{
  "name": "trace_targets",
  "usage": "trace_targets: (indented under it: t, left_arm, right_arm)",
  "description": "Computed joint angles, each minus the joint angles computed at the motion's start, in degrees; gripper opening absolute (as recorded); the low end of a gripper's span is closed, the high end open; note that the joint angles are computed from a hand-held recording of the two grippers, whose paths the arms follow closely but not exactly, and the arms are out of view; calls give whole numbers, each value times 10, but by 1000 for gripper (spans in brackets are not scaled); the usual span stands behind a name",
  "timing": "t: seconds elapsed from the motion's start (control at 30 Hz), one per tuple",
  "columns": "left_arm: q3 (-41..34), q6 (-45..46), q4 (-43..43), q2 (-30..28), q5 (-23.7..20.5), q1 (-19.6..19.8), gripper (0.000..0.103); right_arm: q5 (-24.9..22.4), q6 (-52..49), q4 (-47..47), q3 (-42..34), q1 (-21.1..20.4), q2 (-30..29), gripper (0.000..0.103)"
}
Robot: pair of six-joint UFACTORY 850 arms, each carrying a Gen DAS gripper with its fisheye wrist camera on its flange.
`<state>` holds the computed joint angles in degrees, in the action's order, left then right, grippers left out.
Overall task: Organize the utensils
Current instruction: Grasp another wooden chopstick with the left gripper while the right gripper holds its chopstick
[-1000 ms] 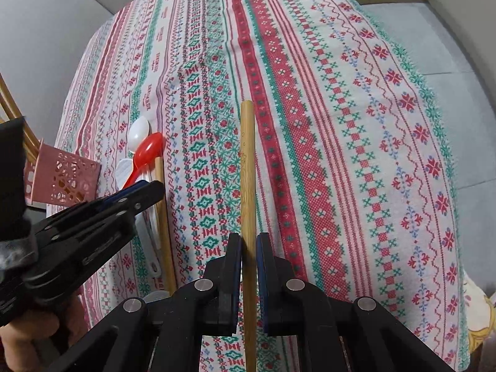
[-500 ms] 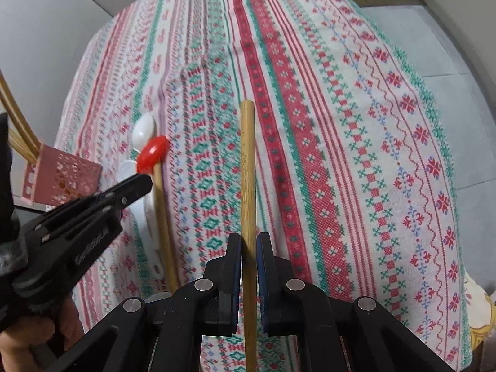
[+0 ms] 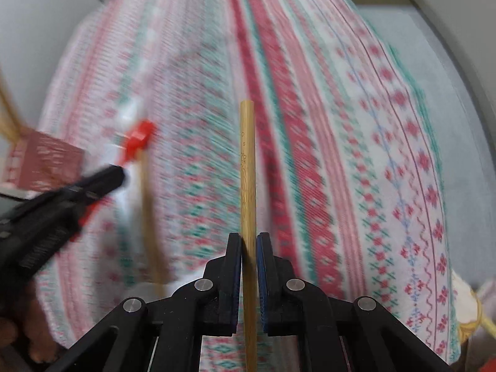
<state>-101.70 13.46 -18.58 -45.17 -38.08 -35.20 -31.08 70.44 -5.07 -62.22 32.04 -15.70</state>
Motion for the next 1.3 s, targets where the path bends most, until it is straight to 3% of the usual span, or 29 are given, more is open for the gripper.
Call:
trace_targets:
  t: [0.1,0.33,0.53,0.73,0.83,0.93,0.97,1.07,1.3]
  left_arm:
    - [-18,-49,44,-16,-12,-5,14]
    - [-62,-109,95,-53,-42,-9,14]
    - [-73,-134,120,-60,-41,-15,14]
    - [-77,-154,147,-63,-47,-21,13]
    - [-102,-171,169,-81,-51,-31,13]
    - [-95,-176,182,-79,-37,-35,10]
    - [-97,-176,181,-82,-34,-36,10]
    - [-68,-151,165,-67,1,-34,9]
    - [18,-42,72,-7,64,-21,9]
  right_arm:
    - [-16,-29,26,0,-9,-9,8]
    - [-28,-81,67,-9,-27,-30,9]
    - [-34,-83,65,-18,-38,-36,10]
    - [-29,-59,39,-24,-53,-40,19]
    - [-21,-52,30,-28,-60,-43,29]
    - [-42,-45,-3,-52,-64,-60,30]
    - [-54,-37,-20,-61,-60,-67,27]
    - [-86,-1,-72,-79,-38,-83,8]
    - [-62,95,-137,-32,-26,-23,7]
